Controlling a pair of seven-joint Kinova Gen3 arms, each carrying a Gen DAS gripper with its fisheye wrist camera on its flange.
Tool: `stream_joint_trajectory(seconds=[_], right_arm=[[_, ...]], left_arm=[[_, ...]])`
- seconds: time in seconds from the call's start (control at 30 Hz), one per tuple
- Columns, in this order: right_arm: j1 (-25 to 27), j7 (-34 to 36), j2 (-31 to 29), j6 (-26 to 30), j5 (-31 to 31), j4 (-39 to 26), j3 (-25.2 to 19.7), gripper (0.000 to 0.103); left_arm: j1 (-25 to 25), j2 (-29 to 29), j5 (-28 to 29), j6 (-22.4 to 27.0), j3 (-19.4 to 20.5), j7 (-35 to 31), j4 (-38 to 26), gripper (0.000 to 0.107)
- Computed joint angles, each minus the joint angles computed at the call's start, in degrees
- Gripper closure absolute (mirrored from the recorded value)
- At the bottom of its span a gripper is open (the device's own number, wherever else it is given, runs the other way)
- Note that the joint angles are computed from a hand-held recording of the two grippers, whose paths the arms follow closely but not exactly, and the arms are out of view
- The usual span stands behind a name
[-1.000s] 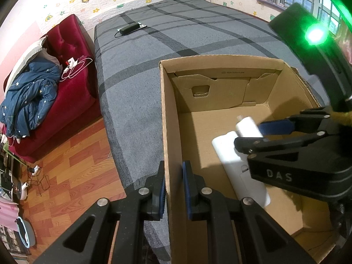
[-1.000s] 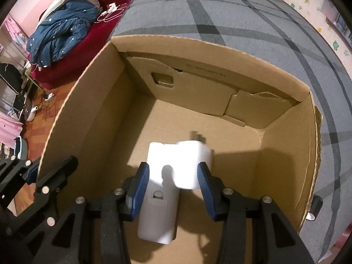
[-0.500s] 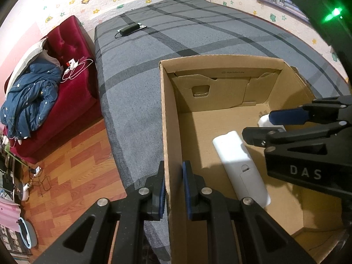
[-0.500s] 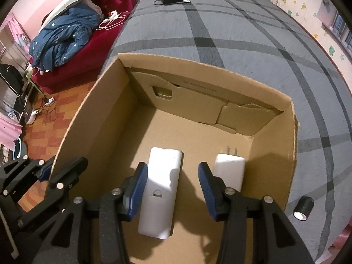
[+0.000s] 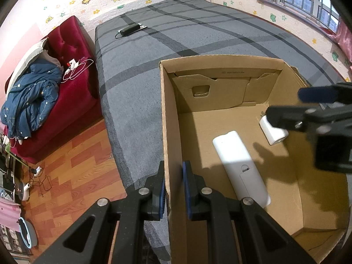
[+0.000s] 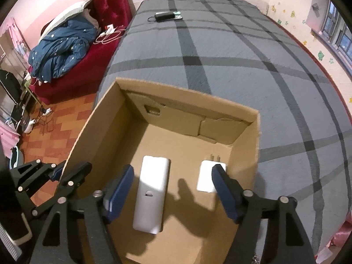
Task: Organize rigid objects
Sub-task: 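Withdraw the right gripper from the box toward the black cylinder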
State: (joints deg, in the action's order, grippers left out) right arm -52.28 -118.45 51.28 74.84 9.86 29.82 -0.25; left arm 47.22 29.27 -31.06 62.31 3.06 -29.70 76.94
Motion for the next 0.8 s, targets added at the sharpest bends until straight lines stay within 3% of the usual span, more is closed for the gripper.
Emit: stream_joint_trajectory(seconds=[0.2,0.8], right_arm=[[0.47,-1.26,-4.45,-3.65,1.06,6.61,0.09,0.000],[5.95,-7.48,-16.65,-11.70,5.42,25.97,-0.88,0.000]], left_arm=[[0.00,-0.05,-0.04,0.07,0.04,-0.01,0.02,0.092],[0.08,-0.14,-0.03,0.21,0.10,0.11,-0.04,0.093]])
